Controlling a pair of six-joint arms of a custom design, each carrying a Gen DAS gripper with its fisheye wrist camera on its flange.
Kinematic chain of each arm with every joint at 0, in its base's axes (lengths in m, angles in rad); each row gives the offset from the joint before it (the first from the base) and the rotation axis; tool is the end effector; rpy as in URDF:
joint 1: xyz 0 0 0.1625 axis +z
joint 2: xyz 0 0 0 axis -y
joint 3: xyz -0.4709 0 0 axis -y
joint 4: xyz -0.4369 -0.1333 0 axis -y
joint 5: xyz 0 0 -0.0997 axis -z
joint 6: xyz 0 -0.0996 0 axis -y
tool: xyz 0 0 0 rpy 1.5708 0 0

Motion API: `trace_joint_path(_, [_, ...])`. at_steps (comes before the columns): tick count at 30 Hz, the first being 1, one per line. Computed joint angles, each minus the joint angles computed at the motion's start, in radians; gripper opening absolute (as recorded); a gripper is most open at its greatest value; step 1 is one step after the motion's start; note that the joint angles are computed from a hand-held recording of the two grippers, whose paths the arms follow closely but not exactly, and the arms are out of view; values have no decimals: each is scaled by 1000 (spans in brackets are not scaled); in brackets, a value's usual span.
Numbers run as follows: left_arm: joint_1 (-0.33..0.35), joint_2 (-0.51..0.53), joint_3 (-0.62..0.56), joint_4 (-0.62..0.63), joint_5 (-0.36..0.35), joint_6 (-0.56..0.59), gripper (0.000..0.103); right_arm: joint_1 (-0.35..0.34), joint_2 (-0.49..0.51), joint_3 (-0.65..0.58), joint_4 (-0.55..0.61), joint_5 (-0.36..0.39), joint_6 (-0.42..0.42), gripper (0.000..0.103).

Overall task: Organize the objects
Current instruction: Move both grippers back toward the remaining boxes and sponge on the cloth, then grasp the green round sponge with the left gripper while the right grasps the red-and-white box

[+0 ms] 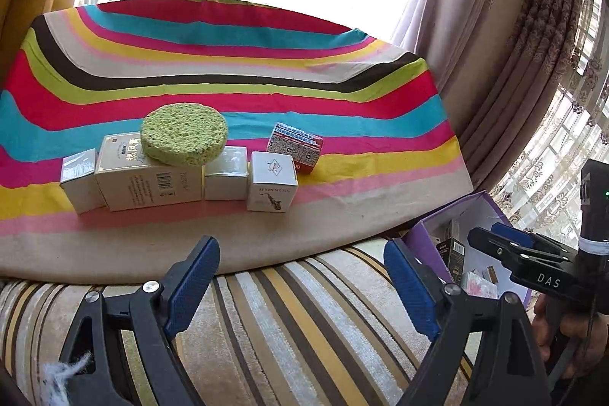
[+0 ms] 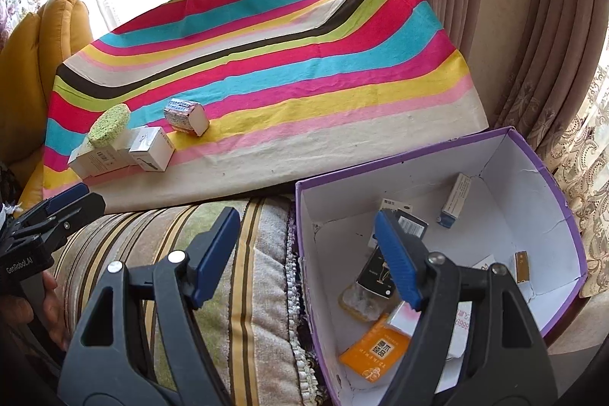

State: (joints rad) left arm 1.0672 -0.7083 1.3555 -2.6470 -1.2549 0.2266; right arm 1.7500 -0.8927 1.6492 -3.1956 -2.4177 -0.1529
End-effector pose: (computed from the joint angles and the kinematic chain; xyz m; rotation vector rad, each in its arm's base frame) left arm -0.2597 -0.8117 0.1608 0.9137 2.6638 -0.6692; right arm 0.1875 -0.7058 0.2628 -0.0867 -2.1685 0.9975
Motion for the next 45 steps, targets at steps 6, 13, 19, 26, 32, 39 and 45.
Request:
trace_joint_path(6, [21, 7, -40, -36, 29, 12, 90, 15, 52, -61, 45, 11, -18, 77])
trace_joint_path(13, [35, 64, -145, -38, 82, 61, 93, 18, 110, -142, 113, 27, -28, 79])
trace_joint_path(19, [40, 141, -269, -1, 120, 143, 95, 14, 153, -219, 159, 37, -29, 80])
trace_joint_path(26, [46, 205, -368, 58, 154, 190, 96, 10, 201, -307, 206, 55, -41, 82])
trace_joint_path(32, [47, 236, -412, 89, 182, 222, 99, 7, 247, -388, 231, 63, -59, 83])
trace_joint_path(39, [55, 249, -439, 117, 159, 241, 95, 5, 293, -468, 256, 68, -61, 85])
trace_joint_path(45, [60, 248, -437, 115, 134, 247, 81, 5, 337, -544, 287, 65, -30, 88])
